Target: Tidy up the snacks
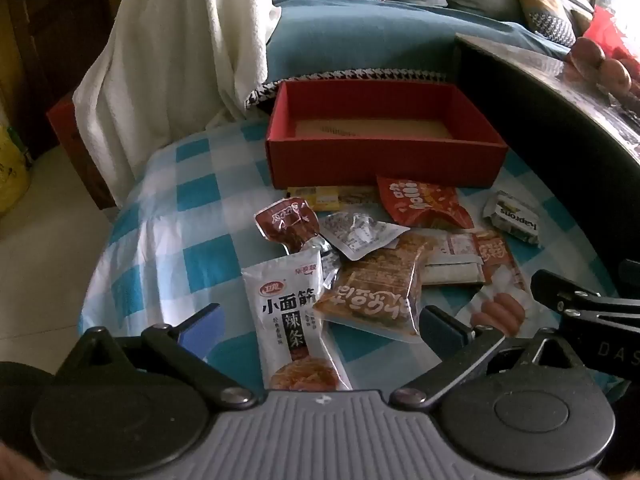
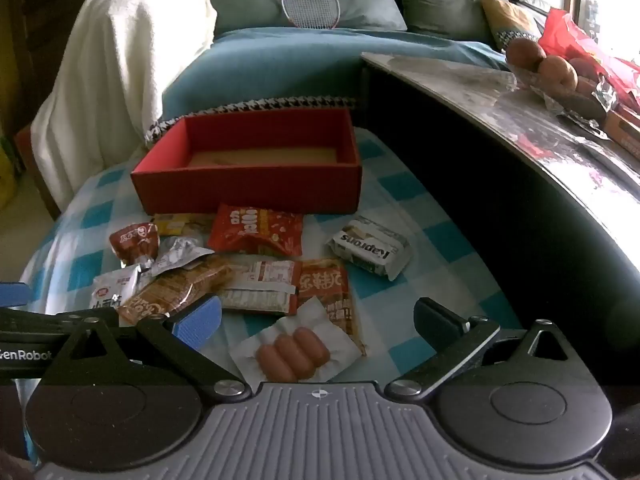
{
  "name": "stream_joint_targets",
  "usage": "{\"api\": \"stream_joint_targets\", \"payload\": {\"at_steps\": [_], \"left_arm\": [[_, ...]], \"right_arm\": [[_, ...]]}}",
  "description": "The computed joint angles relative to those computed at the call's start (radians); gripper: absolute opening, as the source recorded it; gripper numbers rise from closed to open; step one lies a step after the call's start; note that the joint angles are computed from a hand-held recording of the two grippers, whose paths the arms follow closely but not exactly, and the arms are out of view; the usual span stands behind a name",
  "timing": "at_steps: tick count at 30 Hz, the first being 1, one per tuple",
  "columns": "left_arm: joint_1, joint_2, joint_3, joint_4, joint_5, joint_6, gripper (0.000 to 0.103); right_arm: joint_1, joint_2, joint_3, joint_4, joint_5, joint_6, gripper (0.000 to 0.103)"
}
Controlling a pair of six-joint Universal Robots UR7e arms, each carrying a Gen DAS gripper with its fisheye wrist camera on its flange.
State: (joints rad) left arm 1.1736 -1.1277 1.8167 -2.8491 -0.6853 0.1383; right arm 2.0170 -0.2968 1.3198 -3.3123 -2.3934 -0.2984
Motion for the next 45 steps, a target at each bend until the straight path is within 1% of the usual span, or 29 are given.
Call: {"api": "stream_joint_targets", "payload": {"at_steps": [8,9,12,14,23,45], "left_arm": [[-0.012,0.006,0.016,-0.009,0.019,-0.007,0.099],[-0.005,0.003,0.012,-0.003,0.008,-0.004,0.099],[-0.01,0.004,0.021,-0.013,0.015,-0.004,0.099],[0.002,0.001,0.002,0.012,0.0,-0.006,0.099],[0.004,-0.002,0.005,0.01,-0.003,-0.008,0.099],[0.006,-0.004,0.004,0.015,-0.005,-0.01,0.099]], "right_arm": [[-0.001,0.0,-0.001,0.015,-0.01,0.002,0.103],[-0.001,-0.001,0.001,0.014,-0.008,0.004,0.103],[-0.001,0.001,-0.004,0.025,-0.01,0.013,0.103],[-0.001,-0.003,0.001,0.027,-0.007,0.015,0.103],[-0.001,-0.004,-0.001,0.061,-0.013,0.027,0.103],[-0.001,-0.003,-0.004,0.084,-0.02,0.033,0.103]]}}
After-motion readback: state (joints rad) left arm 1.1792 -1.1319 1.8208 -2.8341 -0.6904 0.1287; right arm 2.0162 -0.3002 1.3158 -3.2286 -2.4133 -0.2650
